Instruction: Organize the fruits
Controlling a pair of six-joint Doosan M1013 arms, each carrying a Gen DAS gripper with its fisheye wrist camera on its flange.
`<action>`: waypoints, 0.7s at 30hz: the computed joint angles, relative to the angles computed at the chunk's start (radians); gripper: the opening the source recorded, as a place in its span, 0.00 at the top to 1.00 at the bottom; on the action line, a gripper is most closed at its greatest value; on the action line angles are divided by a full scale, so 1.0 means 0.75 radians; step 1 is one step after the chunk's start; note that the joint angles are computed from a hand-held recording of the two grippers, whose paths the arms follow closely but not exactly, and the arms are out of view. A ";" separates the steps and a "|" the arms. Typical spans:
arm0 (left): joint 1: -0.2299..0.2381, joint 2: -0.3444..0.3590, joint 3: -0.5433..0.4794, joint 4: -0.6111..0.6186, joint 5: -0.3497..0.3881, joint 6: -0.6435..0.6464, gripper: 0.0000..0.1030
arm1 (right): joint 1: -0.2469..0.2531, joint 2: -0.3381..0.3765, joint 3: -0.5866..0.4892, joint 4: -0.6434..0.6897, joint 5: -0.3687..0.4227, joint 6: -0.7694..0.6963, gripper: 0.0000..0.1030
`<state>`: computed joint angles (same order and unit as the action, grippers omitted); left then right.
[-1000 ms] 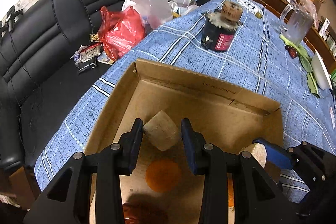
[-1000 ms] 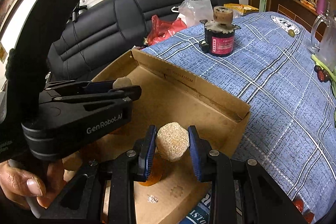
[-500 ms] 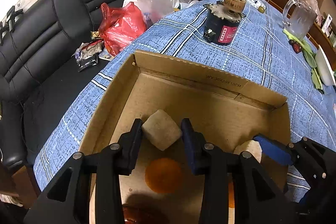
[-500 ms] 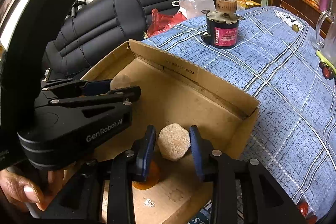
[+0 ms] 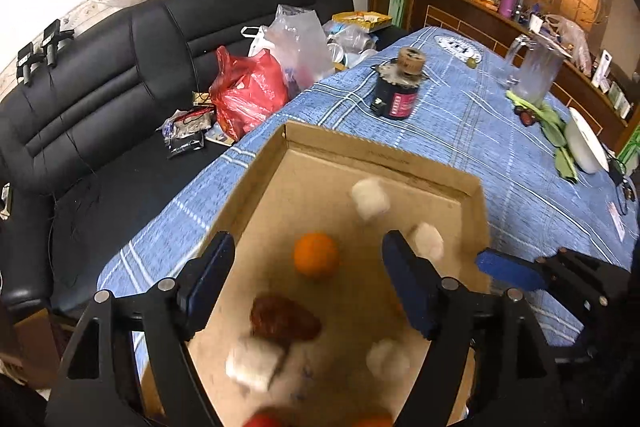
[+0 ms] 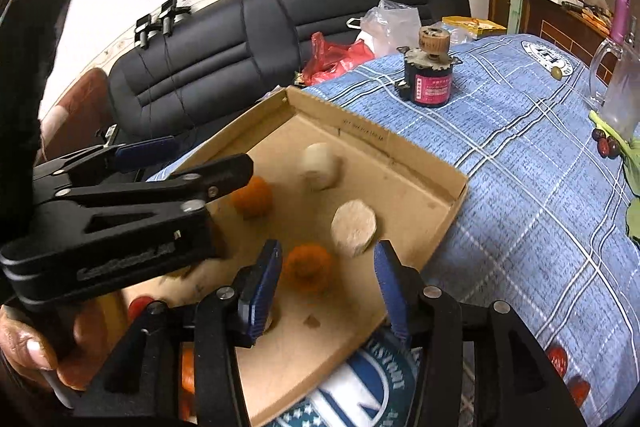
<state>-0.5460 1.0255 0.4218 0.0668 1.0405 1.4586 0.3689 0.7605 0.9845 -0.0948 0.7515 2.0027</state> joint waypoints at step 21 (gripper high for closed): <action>-0.026 -0.451 0.841 0.107 -0.510 -0.044 0.23 | 0.042 -0.224 0.357 0.125 -0.145 -0.306 0.20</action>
